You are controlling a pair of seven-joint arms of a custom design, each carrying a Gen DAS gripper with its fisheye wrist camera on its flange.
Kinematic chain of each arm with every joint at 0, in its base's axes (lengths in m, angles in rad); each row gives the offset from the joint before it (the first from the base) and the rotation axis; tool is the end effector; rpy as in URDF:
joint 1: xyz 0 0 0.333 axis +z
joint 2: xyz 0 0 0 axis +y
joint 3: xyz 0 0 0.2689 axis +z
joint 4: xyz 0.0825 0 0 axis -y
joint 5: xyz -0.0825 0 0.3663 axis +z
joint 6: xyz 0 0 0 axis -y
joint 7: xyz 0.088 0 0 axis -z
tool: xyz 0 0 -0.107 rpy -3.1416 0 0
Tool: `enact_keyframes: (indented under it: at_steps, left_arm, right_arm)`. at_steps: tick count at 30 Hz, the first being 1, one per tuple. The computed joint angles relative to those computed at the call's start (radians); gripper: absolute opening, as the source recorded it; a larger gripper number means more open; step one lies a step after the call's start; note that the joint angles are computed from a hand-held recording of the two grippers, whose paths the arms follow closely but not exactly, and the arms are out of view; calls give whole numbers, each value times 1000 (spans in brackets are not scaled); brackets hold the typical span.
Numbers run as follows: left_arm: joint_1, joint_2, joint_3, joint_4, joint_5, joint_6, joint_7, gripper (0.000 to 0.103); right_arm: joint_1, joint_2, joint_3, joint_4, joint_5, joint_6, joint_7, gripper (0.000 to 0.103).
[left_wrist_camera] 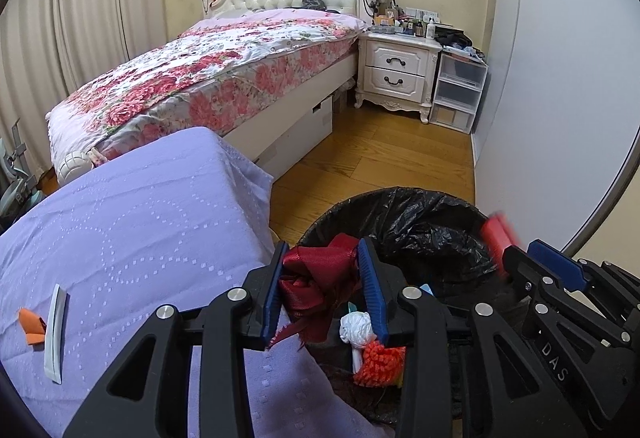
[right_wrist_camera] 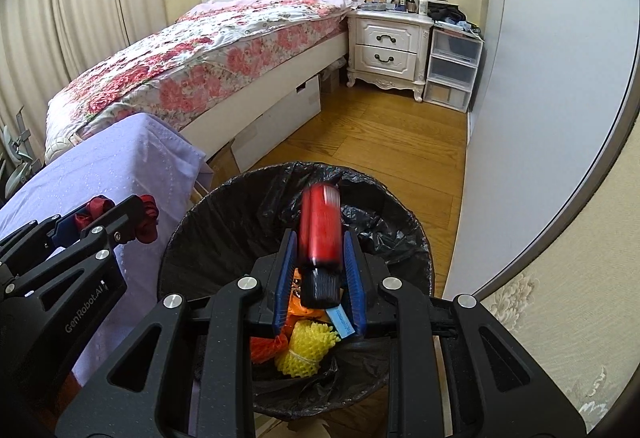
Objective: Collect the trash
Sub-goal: 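Open both grippers over the bin to drop the cloth and can, then move both grippers back over the orange paper and white strip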
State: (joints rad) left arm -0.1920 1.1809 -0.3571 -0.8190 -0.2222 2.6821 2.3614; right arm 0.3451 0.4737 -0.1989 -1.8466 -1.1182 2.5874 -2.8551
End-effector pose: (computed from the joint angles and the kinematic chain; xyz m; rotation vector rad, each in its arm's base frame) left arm 0.7372 -0.2689 0.2727 -0.9440 2.4506 -1.0591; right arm 0.6165 0.1147 0.2617 -1.0277 2.3928 -0.9729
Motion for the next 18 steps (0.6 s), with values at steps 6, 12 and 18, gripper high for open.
enact_keyframes:
  at_steps: [6,12,18]
  left_arm:
    - [2,-15,2,-36,2,32,-8,67]
    - [3,-13,6,-38,11,62,-25,75]
    - [17,-44,13,-101,32,130,-37,77]
  right_arm:
    - [3,-9,-4,-11,-15,-19,30,45]
    - [-2,-20,4,-19,-25,-42,48,52]
    - [-3,-23,13,-17,-30,-64,50,59]
